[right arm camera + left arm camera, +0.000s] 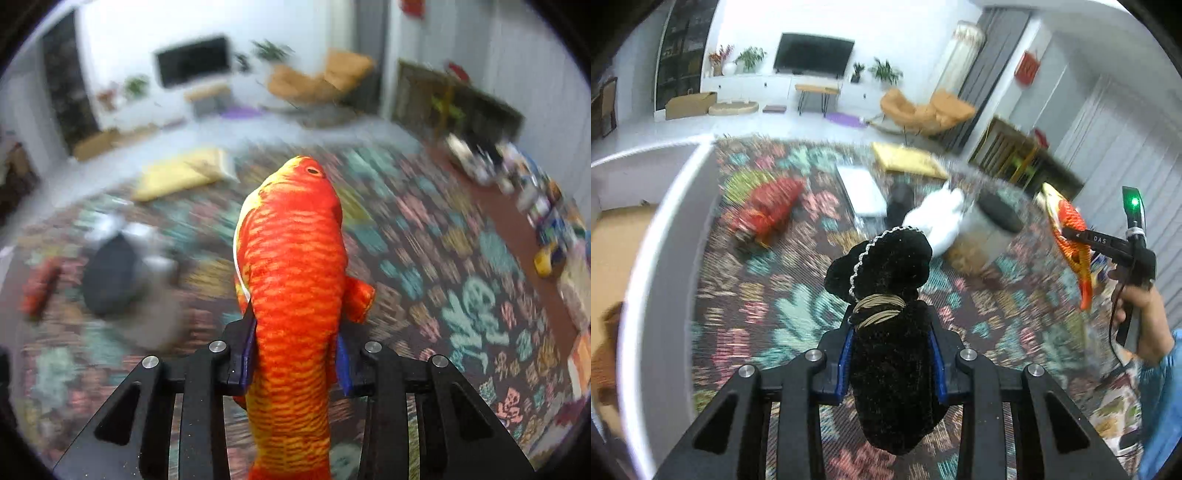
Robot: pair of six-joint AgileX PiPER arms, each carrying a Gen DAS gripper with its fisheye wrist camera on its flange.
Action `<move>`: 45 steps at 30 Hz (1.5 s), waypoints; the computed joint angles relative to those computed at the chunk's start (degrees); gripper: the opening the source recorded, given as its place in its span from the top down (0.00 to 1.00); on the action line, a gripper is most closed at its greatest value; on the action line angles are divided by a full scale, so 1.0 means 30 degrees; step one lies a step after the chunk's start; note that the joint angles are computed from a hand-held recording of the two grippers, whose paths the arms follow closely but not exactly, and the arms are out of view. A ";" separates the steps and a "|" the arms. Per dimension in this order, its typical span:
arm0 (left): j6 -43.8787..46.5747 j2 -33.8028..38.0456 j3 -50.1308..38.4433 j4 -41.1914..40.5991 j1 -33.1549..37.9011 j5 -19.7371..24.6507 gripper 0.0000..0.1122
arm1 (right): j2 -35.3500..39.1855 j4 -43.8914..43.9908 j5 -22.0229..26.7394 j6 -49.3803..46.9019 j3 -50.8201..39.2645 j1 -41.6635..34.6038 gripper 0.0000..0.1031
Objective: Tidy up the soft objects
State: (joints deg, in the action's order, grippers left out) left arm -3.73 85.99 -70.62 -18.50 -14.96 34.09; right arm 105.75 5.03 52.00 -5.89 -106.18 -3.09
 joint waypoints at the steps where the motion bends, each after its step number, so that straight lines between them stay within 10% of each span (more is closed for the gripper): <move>1: 0.0430 -0.0902 0.0255 -0.0217 0.0542 0.0523 0.70 | -0.0690 0.0803 0.0396 -0.0494 0.0126 0.0561 0.65; 10: 0.2586 -0.7716 0.3063 0.2152 1.0221 0.4997 0.66 | 0.0198 0.7468 0.3132 0.1012 -0.4049 1.0996 0.61; 11: 0.2874 -0.7963 0.3278 0.2760 1.1536 0.5347 0.61 | 0.1160 0.7673 0.3394 0.1540 -0.5265 1.2336 0.56; 13: 0.3049 -0.8037 0.3595 0.3785 1.3335 0.5864 0.20 | 0.2835 0.8975 0.3442 0.1920 -0.6905 1.3760 0.19; 16: 0.3557 -0.8376 0.4555 0.4217 1.5718 0.5003 0.16 | 0.4798 0.9795 0.3579 0.2750 -0.8489 1.4868 0.18; 20: 0.2488 -0.9073 0.5179 0.4943 1.6180 0.4028 0.16 | 0.2512 0.9947 0.1179 0.1211 -0.3479 1.3993 0.18; 27: -0.2779 -0.9560 0.4870 0.6733 0.7861 0.4195 0.16 | -0.3480 -0.1549 -0.5654 0.5112 0.9128 1.1294 0.18; 31: -0.5801 -0.7766 0.4200 0.7078 0.0477 0.3392 0.15 | -0.3679 -0.8780 -0.6561 1.1238 1.2757 0.9051 0.18; 35: -0.7367 -0.2914 0.3204 0.6973 -0.4104 0.1302 0.15 | -0.3112 -1.0281 -0.7746 1.2510 1.4128 0.6346 0.18; 45: -1.1483 0.4514 -0.0485 1.1512 -0.6035 -0.0578 0.15 | -0.3428 -1.0569 -0.9041 1.1652 1.5122 0.4510 0.18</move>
State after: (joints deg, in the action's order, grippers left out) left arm -38.18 99.53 -72.08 16.03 -33.06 32.35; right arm 95.47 -26.68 24.88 29.07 -60.81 10.44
